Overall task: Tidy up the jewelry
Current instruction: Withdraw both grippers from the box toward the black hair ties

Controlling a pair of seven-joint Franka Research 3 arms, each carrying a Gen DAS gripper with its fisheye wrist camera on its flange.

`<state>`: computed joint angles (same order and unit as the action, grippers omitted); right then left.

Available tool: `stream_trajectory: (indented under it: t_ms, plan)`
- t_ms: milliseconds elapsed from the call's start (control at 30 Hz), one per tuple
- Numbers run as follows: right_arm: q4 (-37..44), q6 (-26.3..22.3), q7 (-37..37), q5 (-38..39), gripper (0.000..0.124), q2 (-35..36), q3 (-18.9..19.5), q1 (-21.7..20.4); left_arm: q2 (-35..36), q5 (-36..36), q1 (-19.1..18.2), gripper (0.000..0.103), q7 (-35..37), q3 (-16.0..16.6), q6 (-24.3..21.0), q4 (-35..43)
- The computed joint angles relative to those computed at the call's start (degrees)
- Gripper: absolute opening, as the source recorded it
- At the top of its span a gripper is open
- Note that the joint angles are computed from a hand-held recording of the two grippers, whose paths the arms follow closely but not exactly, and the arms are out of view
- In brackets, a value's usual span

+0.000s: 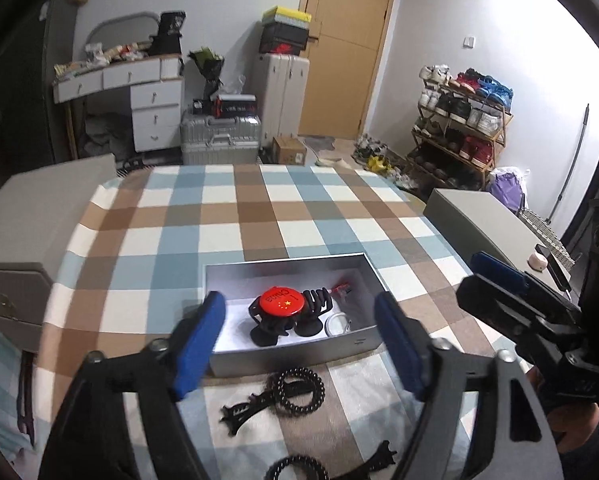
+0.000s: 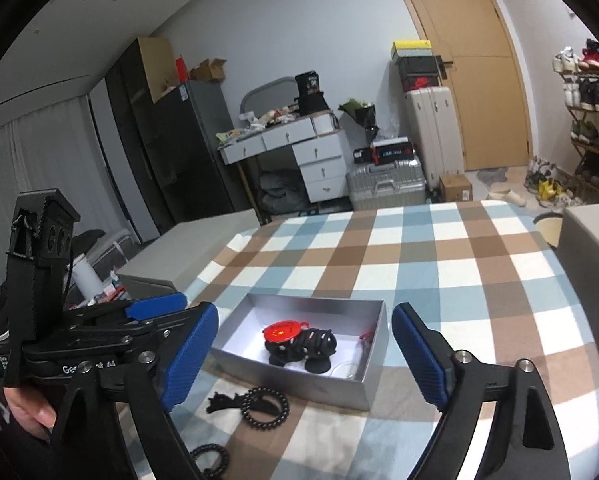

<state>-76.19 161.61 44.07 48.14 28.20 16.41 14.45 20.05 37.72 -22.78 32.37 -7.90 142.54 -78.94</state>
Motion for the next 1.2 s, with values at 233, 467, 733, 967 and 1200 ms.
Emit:
stream_trajectory:
  t_ms: [233,467,733,967,1200]
  plan:
    - [-7.70,2.15,-7.03,5.92,0.097,-5.82,1.67,-1.09,-4.69,9.33,-2.00,0.085,-9.47,0.67,-1.22,-5.62]
    - [-13.30,-0.67,-8.10,7.06,0.098,-9.69,-1.07,0.51,-9.00,14.34,-1.10,0.102,-18.81,-0.76,-2.21,-12.01]
    - [-18.78,-1.97,-5.74,4.57,0.098,-12.21,-3.81,2.23,-11.06,4.15,2.76,0.102,-16.18,-3.74,-0.99,-18.88]
    - [-21.65,-2.87,-3.20,2.88,0.098,-12.90,-4.74,2.58,-10.12,-6.63,4.22,0.102,-10.58,-4.74,1.62,-21.40]
    - [-22.81,-3.49,-1.79,1.99,0.098,-12.98,-5.11,2.34,-6.50,-11.24,3.25,0.102,-2.02,-5.42,-1.77,-17.73]
